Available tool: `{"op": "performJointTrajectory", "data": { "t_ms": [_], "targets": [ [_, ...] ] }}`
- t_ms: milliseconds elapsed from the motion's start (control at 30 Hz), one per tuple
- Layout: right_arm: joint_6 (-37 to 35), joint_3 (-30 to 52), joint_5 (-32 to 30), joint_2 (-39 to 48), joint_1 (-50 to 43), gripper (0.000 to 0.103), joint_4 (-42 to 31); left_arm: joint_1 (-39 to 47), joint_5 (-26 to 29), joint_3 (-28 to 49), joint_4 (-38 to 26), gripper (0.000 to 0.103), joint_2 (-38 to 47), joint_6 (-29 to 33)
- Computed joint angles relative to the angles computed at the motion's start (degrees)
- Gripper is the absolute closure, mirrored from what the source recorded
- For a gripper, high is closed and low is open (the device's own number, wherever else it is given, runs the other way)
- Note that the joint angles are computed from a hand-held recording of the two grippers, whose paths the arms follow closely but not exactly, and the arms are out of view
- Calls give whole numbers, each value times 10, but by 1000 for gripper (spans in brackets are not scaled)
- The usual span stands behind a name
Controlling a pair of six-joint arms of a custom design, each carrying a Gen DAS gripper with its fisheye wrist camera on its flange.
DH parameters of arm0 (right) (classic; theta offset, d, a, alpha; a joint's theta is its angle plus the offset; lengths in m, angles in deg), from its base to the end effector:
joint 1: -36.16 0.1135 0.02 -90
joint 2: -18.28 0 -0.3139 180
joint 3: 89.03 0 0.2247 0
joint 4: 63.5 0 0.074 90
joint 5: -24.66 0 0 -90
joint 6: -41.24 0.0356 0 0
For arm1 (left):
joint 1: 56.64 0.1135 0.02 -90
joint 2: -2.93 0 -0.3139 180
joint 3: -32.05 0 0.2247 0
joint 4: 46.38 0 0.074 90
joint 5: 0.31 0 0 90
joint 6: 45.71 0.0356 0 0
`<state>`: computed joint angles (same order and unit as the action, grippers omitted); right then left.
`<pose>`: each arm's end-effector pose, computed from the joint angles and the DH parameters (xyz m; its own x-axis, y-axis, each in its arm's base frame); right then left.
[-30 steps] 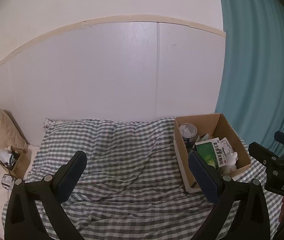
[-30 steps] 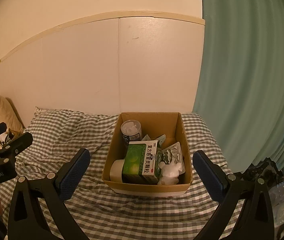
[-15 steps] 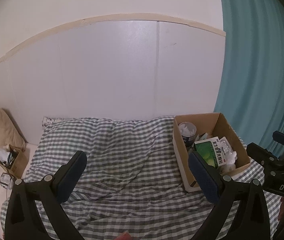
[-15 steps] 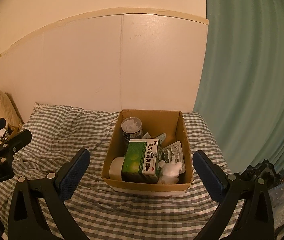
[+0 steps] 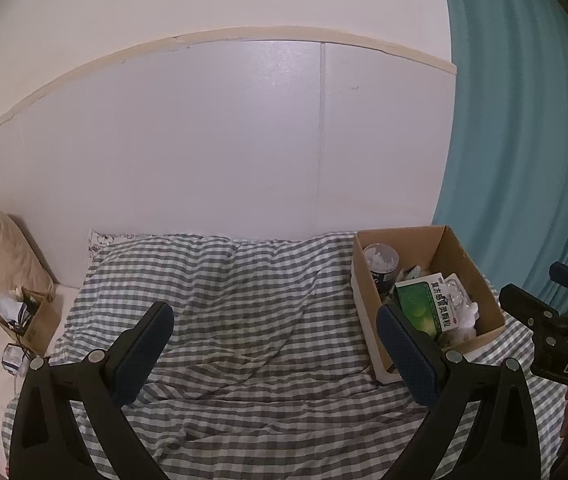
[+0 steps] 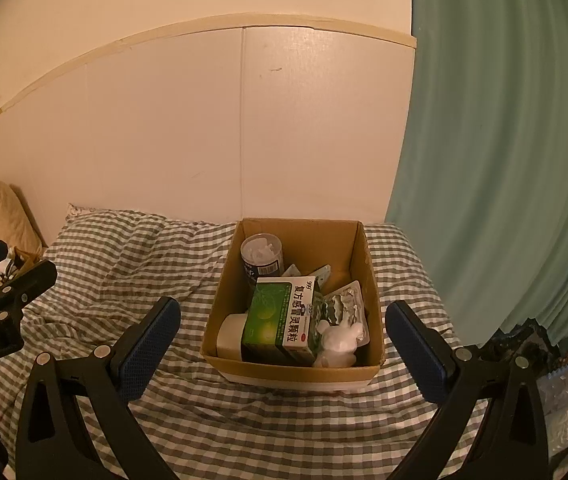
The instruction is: Organize objects
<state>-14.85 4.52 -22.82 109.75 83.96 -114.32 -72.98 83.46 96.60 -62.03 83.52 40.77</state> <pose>0.2319 0.2199 0.3601 -0.5566 -0.0018 -0.8307 0.0770 0.9956 -0.0537 0.2676 -0.0744 0.3036 -0.5149 0.0873 -0.8528 0.1598 0.9871 0.0047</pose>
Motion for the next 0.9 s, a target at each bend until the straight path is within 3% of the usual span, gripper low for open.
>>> {"op": "performJointTrajectory", "data": {
  "t_ms": [900],
  "targets": [
    [-8, -8, -17, 0, -8, 0, 5, -12, -8, -7, 9, 0, 0, 2]
  ]
}}
